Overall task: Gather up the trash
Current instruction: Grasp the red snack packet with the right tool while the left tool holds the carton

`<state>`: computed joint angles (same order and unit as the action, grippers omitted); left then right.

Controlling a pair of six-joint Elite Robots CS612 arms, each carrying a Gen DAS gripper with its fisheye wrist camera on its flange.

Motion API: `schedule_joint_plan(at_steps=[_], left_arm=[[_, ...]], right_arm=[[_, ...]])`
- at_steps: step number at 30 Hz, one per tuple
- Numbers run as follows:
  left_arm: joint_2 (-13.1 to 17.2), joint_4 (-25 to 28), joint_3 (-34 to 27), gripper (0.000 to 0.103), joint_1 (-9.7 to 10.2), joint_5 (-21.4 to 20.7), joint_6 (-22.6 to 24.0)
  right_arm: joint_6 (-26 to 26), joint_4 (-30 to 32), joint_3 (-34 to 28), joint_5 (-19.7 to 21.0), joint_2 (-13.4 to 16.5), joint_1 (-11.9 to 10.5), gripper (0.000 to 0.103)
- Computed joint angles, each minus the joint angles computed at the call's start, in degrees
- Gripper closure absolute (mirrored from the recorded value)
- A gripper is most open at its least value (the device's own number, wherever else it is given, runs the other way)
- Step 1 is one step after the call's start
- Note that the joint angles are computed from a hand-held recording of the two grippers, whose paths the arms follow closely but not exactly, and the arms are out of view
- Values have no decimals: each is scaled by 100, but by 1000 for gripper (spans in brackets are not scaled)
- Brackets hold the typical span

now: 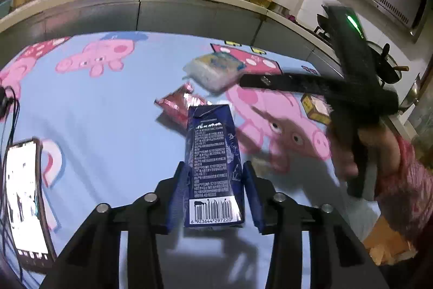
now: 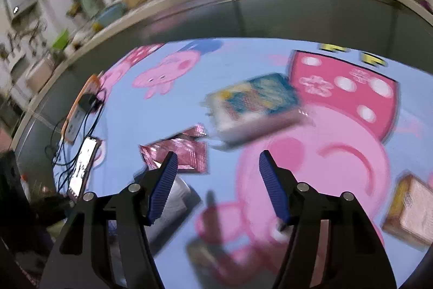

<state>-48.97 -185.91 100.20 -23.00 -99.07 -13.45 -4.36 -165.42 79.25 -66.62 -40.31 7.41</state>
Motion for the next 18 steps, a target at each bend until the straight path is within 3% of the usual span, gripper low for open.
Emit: schedule_joint_plan(at_steps=[5,6,7,9,11,14,18], left_arm=[[-130,-225,307,70,86,-15,-19],[-148,-180,338,64,105,-14,-105],[-166,-162,371,56,127,-64,-187],[-160,-268,403,19,159,-180,-382],[-126,-548,409,5,152,-264,-565],[-85,-494,315,4,77,-368,-454],[-40,-290,267,6,-155,170,-164]], right_arm=[[-160,612,-428,-127,163,182,41],[-184,585,-418,-109,166,208,41],[-230,553,-422,-126,175,250,41],[-367,565,-446,-241,195,333,41],[-480,660,-498,-371,208,391,40],[-726,835,-629,-723,230,523,37],[-1400,1298,-911,-1676,334,756,36]])
